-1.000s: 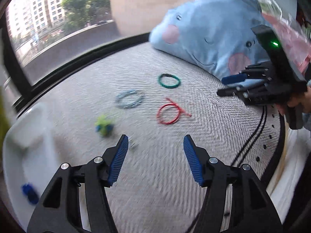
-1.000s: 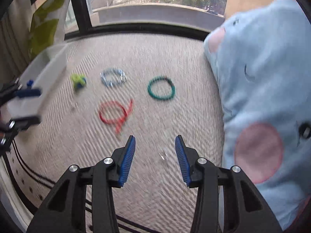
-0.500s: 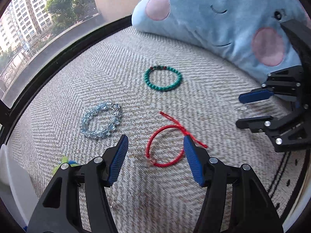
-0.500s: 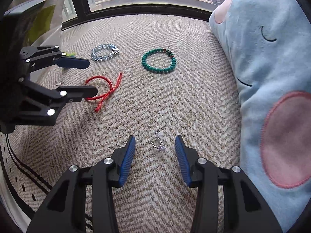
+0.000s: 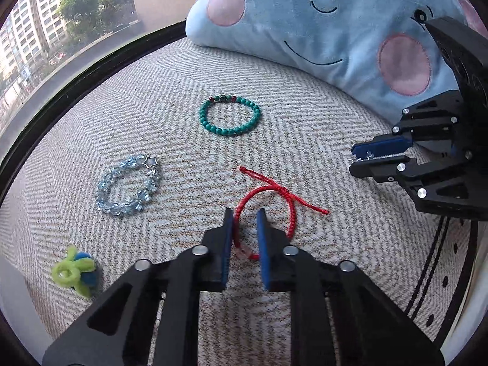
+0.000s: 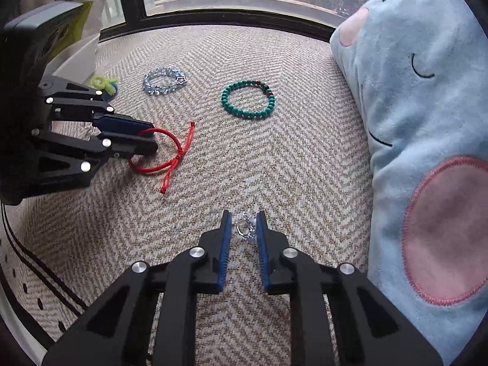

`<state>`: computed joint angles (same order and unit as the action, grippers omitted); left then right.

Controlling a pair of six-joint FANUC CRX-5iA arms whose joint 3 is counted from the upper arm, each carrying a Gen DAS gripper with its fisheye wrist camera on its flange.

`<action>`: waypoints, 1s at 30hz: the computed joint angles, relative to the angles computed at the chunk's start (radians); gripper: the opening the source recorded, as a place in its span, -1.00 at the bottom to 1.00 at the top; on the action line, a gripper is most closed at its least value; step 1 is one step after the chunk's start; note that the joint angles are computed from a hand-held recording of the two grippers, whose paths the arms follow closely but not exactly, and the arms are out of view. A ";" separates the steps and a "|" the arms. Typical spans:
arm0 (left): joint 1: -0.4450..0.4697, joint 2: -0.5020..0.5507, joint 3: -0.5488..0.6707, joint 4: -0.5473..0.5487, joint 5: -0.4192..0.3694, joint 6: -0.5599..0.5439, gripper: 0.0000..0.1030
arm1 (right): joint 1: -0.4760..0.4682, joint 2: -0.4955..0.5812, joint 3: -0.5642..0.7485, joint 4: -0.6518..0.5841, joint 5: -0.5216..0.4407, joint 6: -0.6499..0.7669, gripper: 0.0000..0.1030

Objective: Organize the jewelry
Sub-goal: 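Grasp a silver earring with the right tool while the left tool grasps the red string bracelet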

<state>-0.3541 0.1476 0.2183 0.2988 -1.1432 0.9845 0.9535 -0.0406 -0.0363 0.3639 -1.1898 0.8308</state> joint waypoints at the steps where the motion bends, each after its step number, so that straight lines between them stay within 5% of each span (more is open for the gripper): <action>1: -0.001 0.000 0.000 0.001 0.000 -0.001 -0.88 | 0.002 -0.001 -0.003 0.006 0.000 0.000 -0.74; 18: 0.031 -0.064 0.020 0.015 -0.035 0.009 -0.91 | 0.034 -0.031 0.039 0.062 -0.006 -0.065 -0.75; 24: -0.006 -0.030 0.040 -0.038 -0.036 0.096 -0.90 | 0.059 -0.030 0.064 0.081 -0.029 -0.095 -0.75; 30: -0.039 0.018 0.080 -0.081 -0.048 0.134 -0.59 | 0.042 -0.044 0.057 0.065 -0.006 -0.100 -0.75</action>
<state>-0.3927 0.1654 0.2987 0.2176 -1.1914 1.1181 0.9958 -0.0842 0.0209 0.4294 -1.1954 0.7305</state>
